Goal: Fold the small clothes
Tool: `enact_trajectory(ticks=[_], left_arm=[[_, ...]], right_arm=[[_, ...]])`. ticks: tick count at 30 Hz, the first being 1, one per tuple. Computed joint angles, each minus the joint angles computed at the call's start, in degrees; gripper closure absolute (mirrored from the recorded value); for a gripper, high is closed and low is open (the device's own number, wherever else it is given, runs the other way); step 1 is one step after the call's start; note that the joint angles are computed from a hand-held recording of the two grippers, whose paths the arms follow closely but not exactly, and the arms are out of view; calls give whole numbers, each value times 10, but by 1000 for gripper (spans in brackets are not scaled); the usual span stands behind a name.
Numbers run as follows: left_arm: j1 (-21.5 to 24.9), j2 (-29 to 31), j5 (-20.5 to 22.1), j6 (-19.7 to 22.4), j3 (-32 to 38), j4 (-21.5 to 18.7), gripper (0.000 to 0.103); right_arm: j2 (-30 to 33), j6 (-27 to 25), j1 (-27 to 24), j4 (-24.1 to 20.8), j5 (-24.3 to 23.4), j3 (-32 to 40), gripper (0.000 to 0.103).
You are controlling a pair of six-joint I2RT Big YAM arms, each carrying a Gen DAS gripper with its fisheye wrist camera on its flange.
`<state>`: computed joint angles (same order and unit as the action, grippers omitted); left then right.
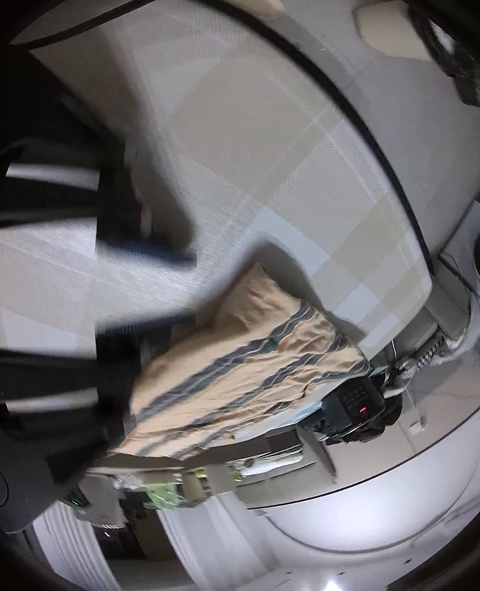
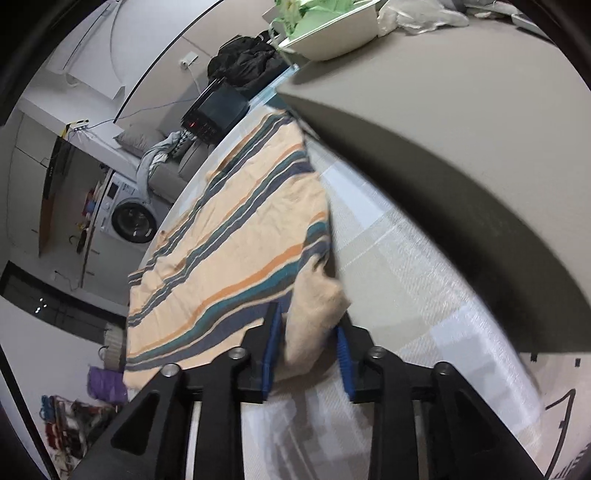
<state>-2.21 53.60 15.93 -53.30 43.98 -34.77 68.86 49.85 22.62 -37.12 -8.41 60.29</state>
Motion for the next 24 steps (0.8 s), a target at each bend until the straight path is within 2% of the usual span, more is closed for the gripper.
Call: enact_trajectory(ticks=[1, 4, 7, 9, 10, 12, 13, 14, 17, 19, 24], left_arm=[[7, 12, 16, -17, -1, 28, 58], [9, 51, 26, -30, 15, 63, 47], [5, 95, 18, -38, 47, 74, 46], [1, 117, -6, -54, 70, 62, 46], [-3, 123, -22, -67, 79, 53, 48], [-10, 133, -43, -81, 88, 51, 66], [-14, 136, -53, -81, 89, 54, 87], [-17, 138, -56, -76, 87, 59, 95], [-22, 113, -71, -69, 62, 72, 99], [-23, 86, -75, -63, 46, 67, 99], [-33, -7, -105, -33, 8, 1, 99]], right_arm=[[-3, 3, 1, 2, -14, -3, 66], [-11, 5, 3, 3, -36, -9, 60], [-14, 12, 3, 8, -44, -14, 59], [-14, 20, 2, 18, -48, -17, 58], [-11, 26, 0, 27, -49, -17, 58], [-7, 27, -1, 37, -46, -17, 58], [-3, 27, 0, 43, -40, -15, 58], [0, 29, 0, 48, -37, -14, 58], [11, 27, 1, 53, -27, -6, 58], [19, 22, 1, 50, -20, 3, 59], [38, 6, 10, 33, 3, 25, 62]])
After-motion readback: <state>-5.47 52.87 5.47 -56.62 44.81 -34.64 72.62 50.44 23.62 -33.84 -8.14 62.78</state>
